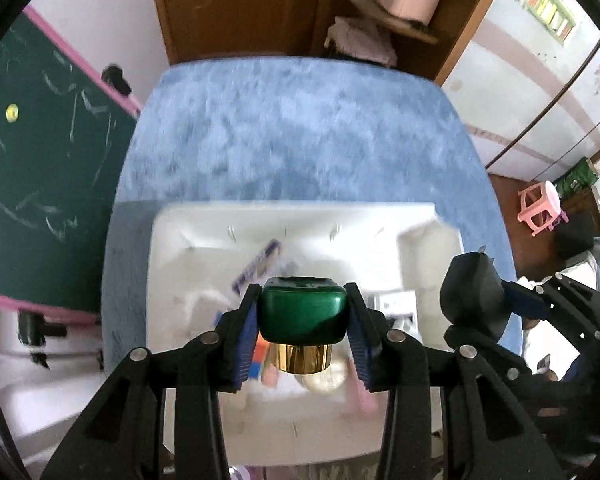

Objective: Organize rigid objects
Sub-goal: 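Carry the cylinder with the left tool while the right carries the black plug into the tray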

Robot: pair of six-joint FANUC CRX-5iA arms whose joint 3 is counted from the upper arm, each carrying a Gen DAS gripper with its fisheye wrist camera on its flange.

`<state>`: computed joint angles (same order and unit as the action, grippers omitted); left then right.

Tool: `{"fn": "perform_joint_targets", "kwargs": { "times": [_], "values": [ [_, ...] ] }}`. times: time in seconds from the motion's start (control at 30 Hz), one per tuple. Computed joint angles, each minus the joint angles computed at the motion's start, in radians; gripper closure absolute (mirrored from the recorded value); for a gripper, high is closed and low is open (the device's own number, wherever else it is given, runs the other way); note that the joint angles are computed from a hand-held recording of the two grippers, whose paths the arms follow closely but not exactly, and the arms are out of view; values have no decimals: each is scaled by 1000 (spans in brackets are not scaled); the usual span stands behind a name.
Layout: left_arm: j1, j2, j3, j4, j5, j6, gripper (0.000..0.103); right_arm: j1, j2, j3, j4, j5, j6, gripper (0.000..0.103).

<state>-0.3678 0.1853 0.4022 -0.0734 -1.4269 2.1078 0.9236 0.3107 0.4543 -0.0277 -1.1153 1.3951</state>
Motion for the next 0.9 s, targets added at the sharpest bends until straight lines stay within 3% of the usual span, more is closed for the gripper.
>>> {"fn": "perform_joint_targets", "kwargs": {
  "times": [0.3, 0.9],
  "values": [
    [-59, -15, -79, -32, -5, 38, 59, 37, -30, -106, 45, -26, -83, 63],
    [-92, 5, -128, -57, -33, 67, 59, 80, 16, -119, 125, -100, -122, 62]
  ]
}}
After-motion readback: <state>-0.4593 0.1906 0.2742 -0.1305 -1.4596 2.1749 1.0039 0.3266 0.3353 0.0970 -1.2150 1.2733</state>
